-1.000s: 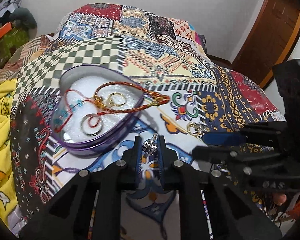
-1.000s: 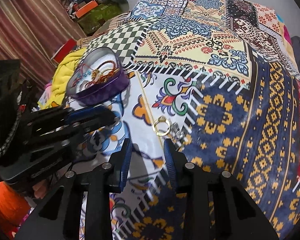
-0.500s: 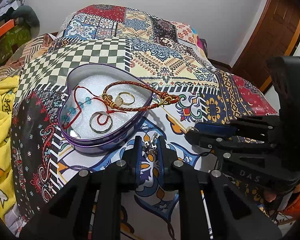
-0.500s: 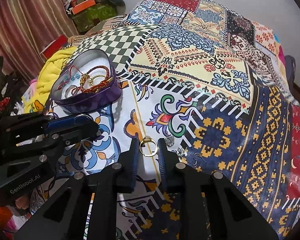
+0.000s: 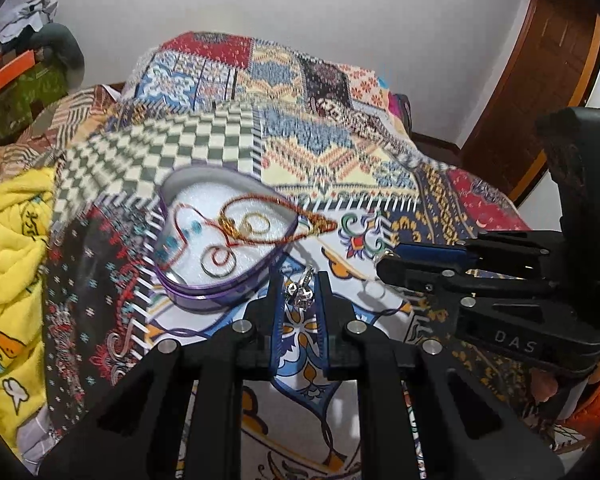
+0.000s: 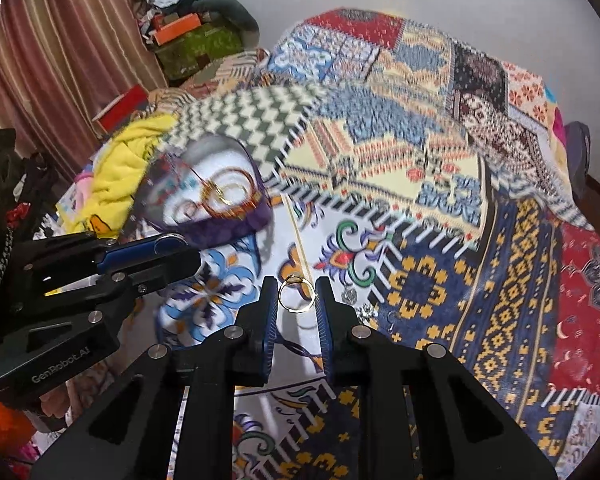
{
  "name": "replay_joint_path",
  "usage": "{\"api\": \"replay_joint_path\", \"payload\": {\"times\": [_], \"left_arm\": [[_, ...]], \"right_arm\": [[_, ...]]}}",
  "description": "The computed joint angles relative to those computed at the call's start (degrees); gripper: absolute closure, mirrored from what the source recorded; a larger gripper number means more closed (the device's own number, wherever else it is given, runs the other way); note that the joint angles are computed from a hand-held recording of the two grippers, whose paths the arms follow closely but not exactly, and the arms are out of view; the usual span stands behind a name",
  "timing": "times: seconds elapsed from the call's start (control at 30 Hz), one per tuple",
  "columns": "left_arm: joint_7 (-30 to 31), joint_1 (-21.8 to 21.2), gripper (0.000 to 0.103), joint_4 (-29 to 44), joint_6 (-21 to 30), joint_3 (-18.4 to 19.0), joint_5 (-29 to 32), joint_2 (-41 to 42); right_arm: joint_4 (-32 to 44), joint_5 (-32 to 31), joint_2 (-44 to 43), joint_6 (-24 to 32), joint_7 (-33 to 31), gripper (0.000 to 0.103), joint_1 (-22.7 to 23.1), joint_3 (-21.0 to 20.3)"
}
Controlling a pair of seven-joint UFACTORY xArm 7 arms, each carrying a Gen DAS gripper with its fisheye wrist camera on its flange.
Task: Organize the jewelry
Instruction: 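Grasp the silver keychain charm with the left tool while the right tool grasps the gold ring, then carry the charm and gold ring over the purple heart tin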
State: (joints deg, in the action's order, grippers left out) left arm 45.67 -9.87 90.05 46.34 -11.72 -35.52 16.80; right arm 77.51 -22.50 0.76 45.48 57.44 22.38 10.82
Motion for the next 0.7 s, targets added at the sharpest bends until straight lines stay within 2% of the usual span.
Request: {"api": "replay_joint_path", "payload": {"times": [0.47,0.7], "left_arm": [[2.1,1.9,0.09,0.8,-1.3,1.1,-4.9,-3.6],[1.8,2.7,0.09,2.9,-2.7,1.6,-6.1,-2.7]], "right_arm": [[7.5,-7.3,1.4,0.6,2.4,0.086,1.4,0.3],[11.9,-9.0,4.1,-0.1,1.9,0.086,2.5,-0.6]]}}
